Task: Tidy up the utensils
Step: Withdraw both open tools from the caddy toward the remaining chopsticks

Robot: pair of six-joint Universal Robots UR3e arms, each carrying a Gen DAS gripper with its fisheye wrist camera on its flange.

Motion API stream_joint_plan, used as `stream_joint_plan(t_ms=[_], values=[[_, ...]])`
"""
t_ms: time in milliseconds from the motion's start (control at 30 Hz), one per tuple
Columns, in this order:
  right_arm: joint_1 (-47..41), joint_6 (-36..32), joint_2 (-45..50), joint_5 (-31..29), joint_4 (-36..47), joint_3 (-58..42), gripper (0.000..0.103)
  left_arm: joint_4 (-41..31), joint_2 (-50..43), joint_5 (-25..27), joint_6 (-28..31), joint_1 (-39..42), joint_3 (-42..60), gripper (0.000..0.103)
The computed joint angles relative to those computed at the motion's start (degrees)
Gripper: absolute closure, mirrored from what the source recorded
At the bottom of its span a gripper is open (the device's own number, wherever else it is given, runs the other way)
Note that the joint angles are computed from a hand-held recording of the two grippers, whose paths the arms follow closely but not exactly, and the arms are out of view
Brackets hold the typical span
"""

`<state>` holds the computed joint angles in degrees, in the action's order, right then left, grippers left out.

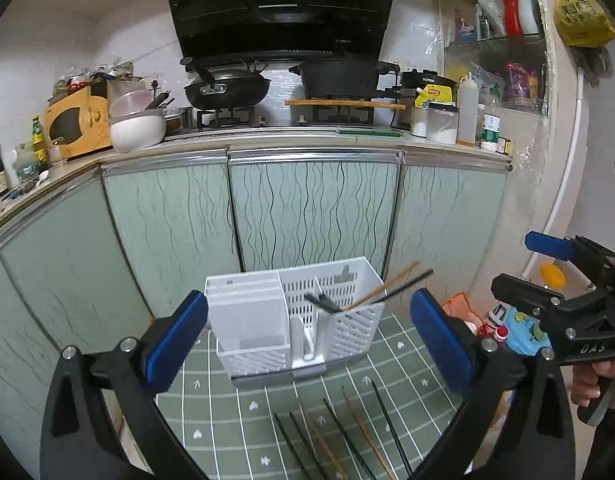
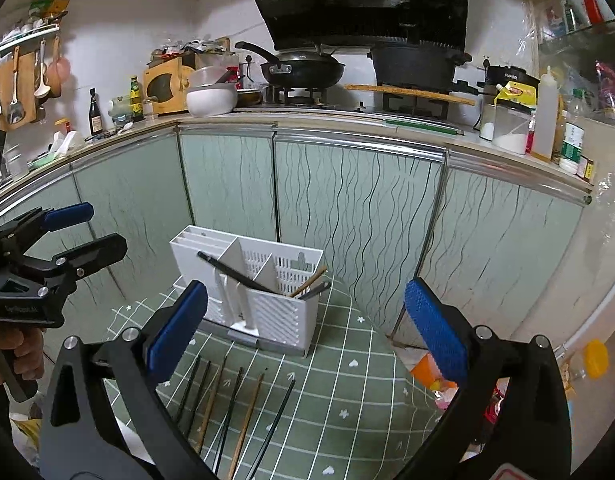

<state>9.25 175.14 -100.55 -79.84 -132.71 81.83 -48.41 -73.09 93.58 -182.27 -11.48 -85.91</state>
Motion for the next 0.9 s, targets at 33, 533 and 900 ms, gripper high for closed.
stream_joint_plan(t_ms=[33, 533, 900], values=[[0.28, 0.08, -0.98, -0.32, 0.07, 0.87, 0.008, -0.19, 1.77, 0.7, -0.44, -0.67, -1.54, 0.004], [6.12, 2.91, -17.48, -7.01, -3.39, 20.19, 0.008, -1.4, 20.99, 7.87, -5.76, -8.22, -20.44, 0.004], [12.25, 5.82, -24.27, -14.05, -8.1, 32.24, 0.008, -3.63, 32.15, 9.02, -9.59, -8.93, -31.49, 0.004]])
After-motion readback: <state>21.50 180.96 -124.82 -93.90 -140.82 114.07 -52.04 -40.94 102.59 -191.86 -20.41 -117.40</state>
